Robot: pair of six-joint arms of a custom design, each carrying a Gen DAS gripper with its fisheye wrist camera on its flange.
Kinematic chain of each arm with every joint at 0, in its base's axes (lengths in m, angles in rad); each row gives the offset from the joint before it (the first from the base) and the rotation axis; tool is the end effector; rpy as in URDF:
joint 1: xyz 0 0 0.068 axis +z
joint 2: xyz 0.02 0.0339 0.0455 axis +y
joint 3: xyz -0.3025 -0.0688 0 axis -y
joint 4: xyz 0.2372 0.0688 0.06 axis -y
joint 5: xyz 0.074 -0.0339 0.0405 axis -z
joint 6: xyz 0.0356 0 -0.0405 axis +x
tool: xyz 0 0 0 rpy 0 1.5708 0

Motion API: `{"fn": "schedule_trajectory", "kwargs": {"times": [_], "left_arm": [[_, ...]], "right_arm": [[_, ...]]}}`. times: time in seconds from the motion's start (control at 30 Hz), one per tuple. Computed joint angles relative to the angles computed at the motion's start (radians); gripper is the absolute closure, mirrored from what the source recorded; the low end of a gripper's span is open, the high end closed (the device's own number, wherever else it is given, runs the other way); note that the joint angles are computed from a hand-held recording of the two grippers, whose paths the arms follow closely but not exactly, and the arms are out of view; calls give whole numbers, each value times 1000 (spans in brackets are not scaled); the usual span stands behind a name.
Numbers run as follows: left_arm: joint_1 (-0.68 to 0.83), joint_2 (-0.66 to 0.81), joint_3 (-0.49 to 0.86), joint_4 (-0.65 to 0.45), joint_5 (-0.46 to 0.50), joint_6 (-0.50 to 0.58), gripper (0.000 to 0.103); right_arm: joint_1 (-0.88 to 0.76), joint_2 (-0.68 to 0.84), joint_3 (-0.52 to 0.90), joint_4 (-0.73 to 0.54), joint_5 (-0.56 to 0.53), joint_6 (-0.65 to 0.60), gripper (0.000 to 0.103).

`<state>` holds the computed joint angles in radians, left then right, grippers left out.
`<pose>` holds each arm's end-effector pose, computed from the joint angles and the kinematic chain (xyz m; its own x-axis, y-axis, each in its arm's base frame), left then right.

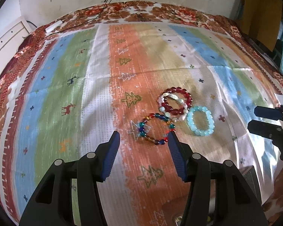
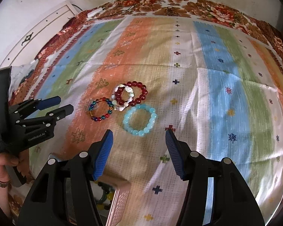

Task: Organize jewelry
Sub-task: 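Move the left tool to the multicolour bracelet while the right tool reaches the light blue bracelet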

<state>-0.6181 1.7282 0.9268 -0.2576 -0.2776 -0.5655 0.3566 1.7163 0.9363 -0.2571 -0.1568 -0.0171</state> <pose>0.2734 -0.1824 0.1892 -0.8400 -0.0351 -0.5415 -0.0026 0.9982 -0.0607 0.3075 0.1205 0.1947 -0.7995 -0.3159 -0.5109 -0.4330 0.8926 0.1257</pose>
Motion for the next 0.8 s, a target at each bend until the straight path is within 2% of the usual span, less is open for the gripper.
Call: {"fn": "schedule_trajectory", "kwargs": {"times": [0.4,0.8], "left_arm": [[78,118,64,2,60,45,50],[83,198,120,-11,83,84,50]], "right_arm": [[-4,118,95,-28,-1,1,46],[8,254,192,-35,57,-2,46]]}}
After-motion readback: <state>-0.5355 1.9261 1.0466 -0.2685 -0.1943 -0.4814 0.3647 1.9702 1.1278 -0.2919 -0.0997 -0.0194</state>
